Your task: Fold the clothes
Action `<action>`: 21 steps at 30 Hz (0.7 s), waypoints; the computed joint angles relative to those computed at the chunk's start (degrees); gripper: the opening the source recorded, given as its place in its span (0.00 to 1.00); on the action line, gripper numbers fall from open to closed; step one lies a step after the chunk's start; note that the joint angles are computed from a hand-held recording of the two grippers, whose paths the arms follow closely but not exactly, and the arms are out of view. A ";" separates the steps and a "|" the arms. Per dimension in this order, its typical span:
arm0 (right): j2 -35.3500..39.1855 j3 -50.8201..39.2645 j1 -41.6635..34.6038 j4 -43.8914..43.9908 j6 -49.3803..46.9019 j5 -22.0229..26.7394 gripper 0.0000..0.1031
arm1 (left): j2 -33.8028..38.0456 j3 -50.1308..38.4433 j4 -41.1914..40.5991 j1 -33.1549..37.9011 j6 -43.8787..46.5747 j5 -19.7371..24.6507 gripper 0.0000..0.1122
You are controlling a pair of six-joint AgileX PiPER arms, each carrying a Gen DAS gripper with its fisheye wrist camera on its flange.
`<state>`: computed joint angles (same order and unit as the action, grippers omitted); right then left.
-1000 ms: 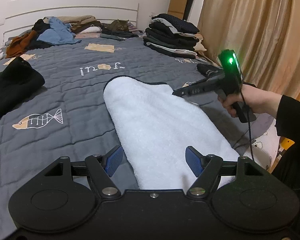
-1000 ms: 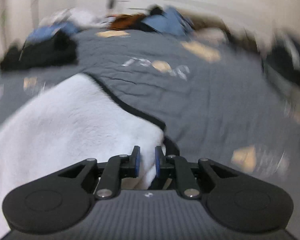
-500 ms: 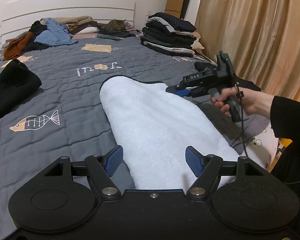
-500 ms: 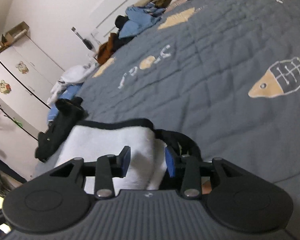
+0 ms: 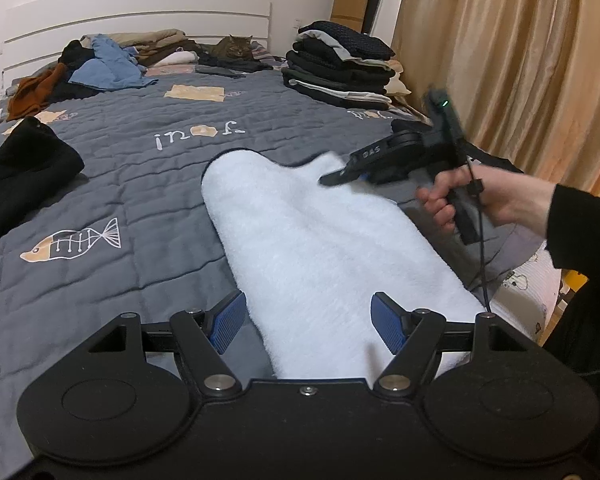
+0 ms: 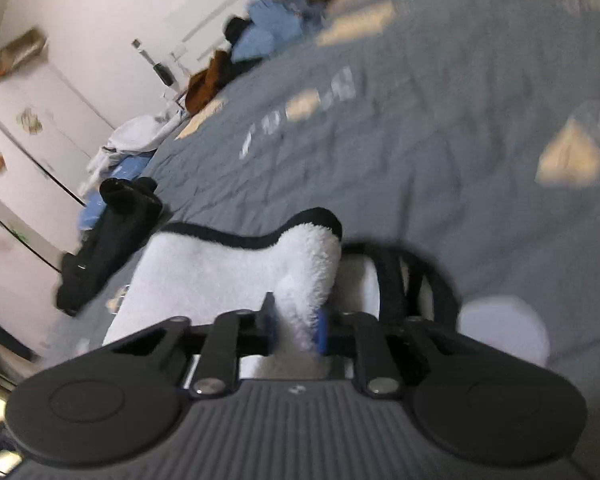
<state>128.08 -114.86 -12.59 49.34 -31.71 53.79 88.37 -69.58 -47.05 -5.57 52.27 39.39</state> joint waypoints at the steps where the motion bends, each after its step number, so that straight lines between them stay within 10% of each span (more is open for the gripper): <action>1: -3.01 3.24 1.03 -2.29 -3.28 -3.55 0.16 | -0.07 0.05 -0.10 0.10 0.16 -0.04 0.61; 5: -12.64 13.15 4.61 -10.94 -12.96 -14.76 0.15 | 0.02 -0.17 0.48 -0.15 -0.45 -0.31 0.61; 21: -2.09 2.70 -1.84 -4.48 -4.80 -0.80 0.19 | 1.50 -1.45 1.38 -1.11 -3.12 -1.74 0.61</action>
